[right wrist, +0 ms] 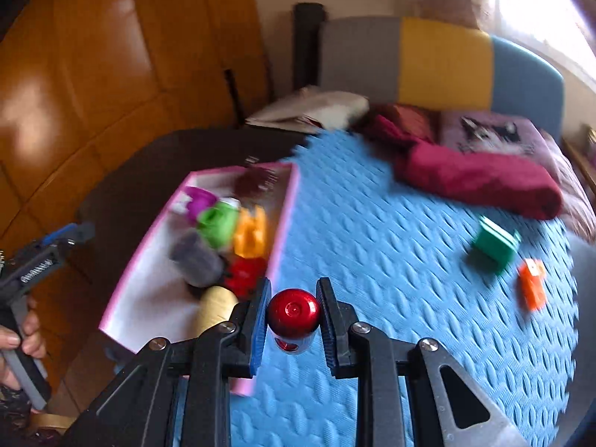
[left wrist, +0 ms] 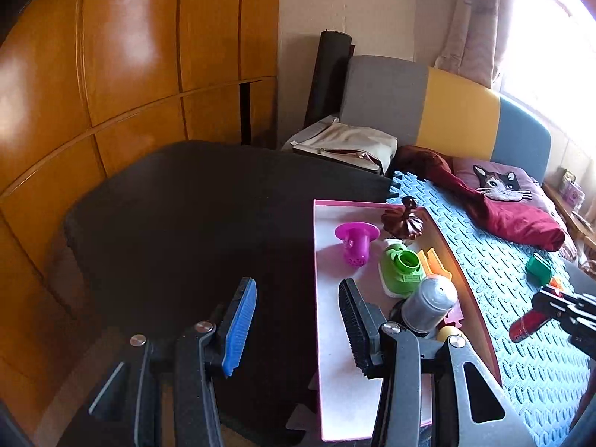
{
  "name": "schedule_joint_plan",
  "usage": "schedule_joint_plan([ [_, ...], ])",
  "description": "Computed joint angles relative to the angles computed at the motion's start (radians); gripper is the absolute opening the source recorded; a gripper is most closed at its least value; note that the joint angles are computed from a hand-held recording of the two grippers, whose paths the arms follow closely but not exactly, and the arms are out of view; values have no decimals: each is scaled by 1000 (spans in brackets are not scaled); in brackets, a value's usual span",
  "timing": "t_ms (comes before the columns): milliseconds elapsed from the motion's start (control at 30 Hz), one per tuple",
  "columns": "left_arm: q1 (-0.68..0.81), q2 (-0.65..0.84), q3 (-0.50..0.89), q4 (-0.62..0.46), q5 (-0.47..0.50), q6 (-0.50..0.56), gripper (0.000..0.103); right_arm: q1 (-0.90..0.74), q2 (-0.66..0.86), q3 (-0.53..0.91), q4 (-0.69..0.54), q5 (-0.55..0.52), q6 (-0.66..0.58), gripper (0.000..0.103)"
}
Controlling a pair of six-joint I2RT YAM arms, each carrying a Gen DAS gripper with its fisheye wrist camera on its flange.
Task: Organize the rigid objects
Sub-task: 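Carry the red cylinder in the right tool over to the tray, then lower the red cylinder into the tray and open the right tool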
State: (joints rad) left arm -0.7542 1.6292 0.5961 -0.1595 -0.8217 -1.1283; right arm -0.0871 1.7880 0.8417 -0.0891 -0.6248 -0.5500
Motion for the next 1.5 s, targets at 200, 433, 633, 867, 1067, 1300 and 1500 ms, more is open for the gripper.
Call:
schedule_joint_plan([
  [200,18,-11,-24,13,6,-6,47,36,-85,-23,-40,-62,12,24],
  [433,29,-11,-44,21,11,-23,47,137,-135,-34,-121,-92,-42,24],
  [633,38,-46,-85,15,4,-54,47,269,-111,-11,-142,-52,-37,24],
  [867,61,-70,-132,33,14,-72,47,425,-1,88,-175,91,-16,24],
  [1067,77,-53,-142,64,30,-67,47,544,151,204,-131,258,47,24],
  [1300,89,-26,-145,90,51,-56,47,586,296,285,-14,352,125,26],
  [1500,89,-24,-144,86,52,-62,47,575,291,257,47,332,156,28],
])
